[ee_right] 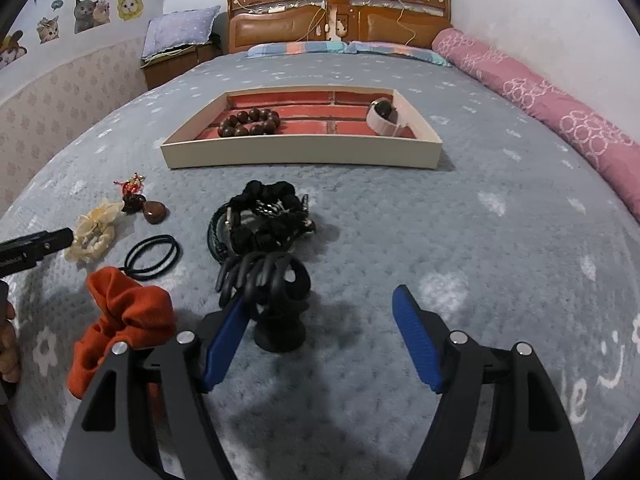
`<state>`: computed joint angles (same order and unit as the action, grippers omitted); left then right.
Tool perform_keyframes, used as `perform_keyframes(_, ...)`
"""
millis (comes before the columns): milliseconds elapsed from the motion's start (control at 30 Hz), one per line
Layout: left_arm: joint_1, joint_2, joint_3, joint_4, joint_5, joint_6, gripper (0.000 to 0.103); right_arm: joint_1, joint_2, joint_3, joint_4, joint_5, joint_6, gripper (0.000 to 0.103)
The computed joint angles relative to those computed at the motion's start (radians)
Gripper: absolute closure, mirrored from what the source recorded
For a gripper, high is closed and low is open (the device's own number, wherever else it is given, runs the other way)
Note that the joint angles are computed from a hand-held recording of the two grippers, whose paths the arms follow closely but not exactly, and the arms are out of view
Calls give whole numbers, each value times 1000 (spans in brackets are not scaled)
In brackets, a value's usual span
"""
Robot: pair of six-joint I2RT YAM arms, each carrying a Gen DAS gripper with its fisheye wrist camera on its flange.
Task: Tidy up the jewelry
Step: 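Grasp the black claw clip with the right tool while the left tool grasps the cream scrunchie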
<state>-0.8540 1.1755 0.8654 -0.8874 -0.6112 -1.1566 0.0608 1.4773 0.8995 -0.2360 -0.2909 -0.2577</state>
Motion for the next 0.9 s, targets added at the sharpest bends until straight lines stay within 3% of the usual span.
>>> perform_keyframes(200, 52, 10, -20, 67, 67, 60, 32, 12, 6, -3, 10, 0, 8, 31)
perform_keyframes(333, 67, 21, -19, 83, 80, 77, 35, 5, 34, 26, -8, -27, 25, 31)
perform_keyframes(433, 83, 26, -23, 102, 97, 95, 44, 8, 51, 42, -18, -35, 29, 34)
perform_keyframes(667, 103, 26, -28, 118, 112, 109, 66, 2, 57, 52, -36, -93, 17, 68)
perform_keyframes(900, 128, -6, -54, 131, 129, 103, 87, -8, 57, 51, -32, -117, 21, 71)
